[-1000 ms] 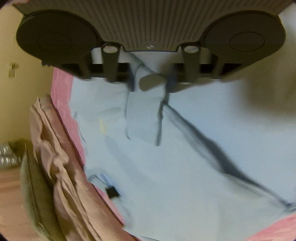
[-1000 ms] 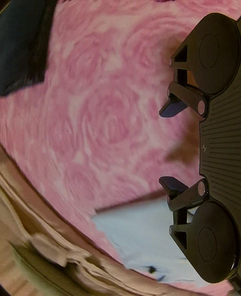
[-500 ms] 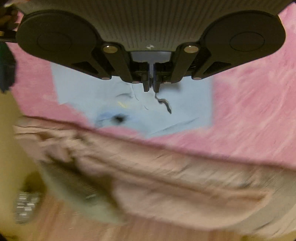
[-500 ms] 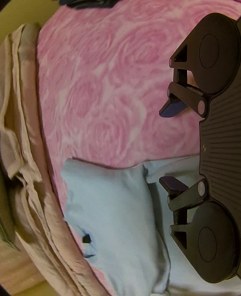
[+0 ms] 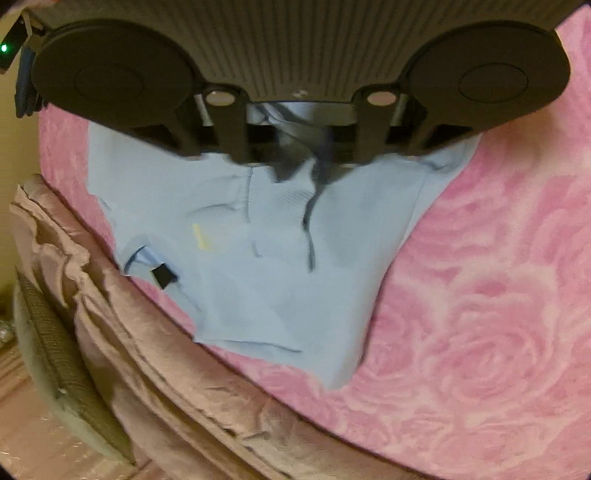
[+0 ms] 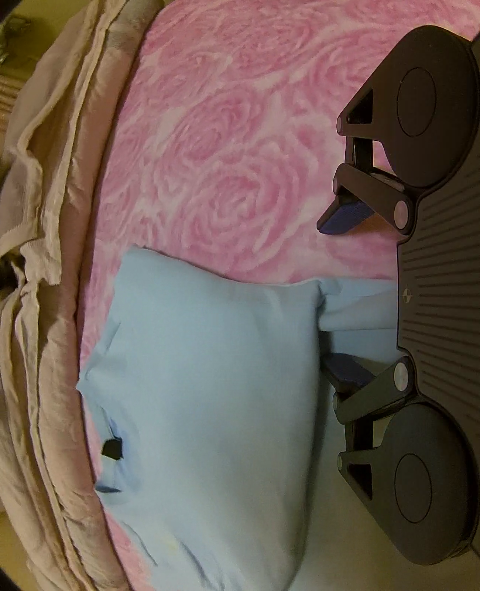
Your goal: Fold clothes
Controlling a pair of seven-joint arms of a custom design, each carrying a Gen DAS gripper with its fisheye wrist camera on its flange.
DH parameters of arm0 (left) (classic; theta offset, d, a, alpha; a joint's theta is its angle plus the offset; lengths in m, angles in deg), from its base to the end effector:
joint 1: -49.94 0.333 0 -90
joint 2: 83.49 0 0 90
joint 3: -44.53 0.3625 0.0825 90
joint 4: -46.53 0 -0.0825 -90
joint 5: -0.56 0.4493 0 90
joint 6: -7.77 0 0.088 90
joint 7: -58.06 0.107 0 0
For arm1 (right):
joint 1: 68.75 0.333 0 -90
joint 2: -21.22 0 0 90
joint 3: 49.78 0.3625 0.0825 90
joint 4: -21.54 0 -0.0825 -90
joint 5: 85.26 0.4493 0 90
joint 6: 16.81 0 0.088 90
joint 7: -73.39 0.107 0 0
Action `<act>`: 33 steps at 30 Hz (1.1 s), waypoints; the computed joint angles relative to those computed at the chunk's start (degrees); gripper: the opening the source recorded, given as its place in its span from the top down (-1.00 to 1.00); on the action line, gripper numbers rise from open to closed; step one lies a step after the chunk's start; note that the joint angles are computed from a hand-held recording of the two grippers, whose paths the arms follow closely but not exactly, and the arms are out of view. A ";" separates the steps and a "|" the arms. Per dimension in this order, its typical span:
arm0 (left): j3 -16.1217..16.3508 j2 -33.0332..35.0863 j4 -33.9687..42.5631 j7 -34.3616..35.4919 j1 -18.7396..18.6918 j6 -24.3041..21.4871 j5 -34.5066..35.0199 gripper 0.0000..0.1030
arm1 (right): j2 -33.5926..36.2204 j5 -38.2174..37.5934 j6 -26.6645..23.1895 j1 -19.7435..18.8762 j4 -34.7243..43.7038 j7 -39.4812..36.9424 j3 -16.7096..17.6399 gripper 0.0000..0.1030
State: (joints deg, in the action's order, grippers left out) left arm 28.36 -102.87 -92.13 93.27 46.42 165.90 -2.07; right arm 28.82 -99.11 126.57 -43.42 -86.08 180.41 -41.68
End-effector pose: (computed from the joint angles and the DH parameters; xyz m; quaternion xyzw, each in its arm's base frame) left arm 0.4946 -0.1848 0.5192 -0.8425 0.4271 -0.3196 0.0750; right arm 0.5849 0.3830 0.5125 -0.8156 0.5183 -0.1617 0.1999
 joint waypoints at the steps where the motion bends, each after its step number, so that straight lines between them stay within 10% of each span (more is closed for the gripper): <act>1: -1.19 -0.22 0.03 -0.23 1.38 1.15 2.98 0.92 | 0.11 -0.12 -0.18 0.02 0.20 0.27 -0.04 -0.43; 8: -2.34 0.68 3.29 4.08 1.70 -9.07 11.00 0.82 | -0.79 1.62 -1.91 -0.21 0.61 1.25 0.09 -0.43; 12: -5.47 -3.07 2.64 -5.23 4.29 -9.26 19.11 0.80 | -2.99 6.37 1.68 -0.83 -0.72 -1.04 0.53 -0.43; 16: -1.93 0.12 4.72 2.30 -0.72 -10.48 14.09 0.76 | -1.86 15.54 4.44 -1.24 0.03 -7.62 1.54 -0.42; 19: -2.10 3.81 8.75 6.92 -2.72 -21.32 14.34 0.75 | 1.99 9.10 -3.83 0.26 4.20 -4.67 0.77 -0.42; 26: -3.37 -7.66 4.11 1.05 -6.04 -25.39 11.35 0.76 | -7.37 15.98 -3.33 -0.70 -2.41 -4.00 0.99 -0.42; 33: -5.17 -13.71 0.21 0.99 -12.31 -36.03 1.08 0.74 | -16.67 10.63 -17.06 2.61 -11.60 -0.80 3.07 -0.42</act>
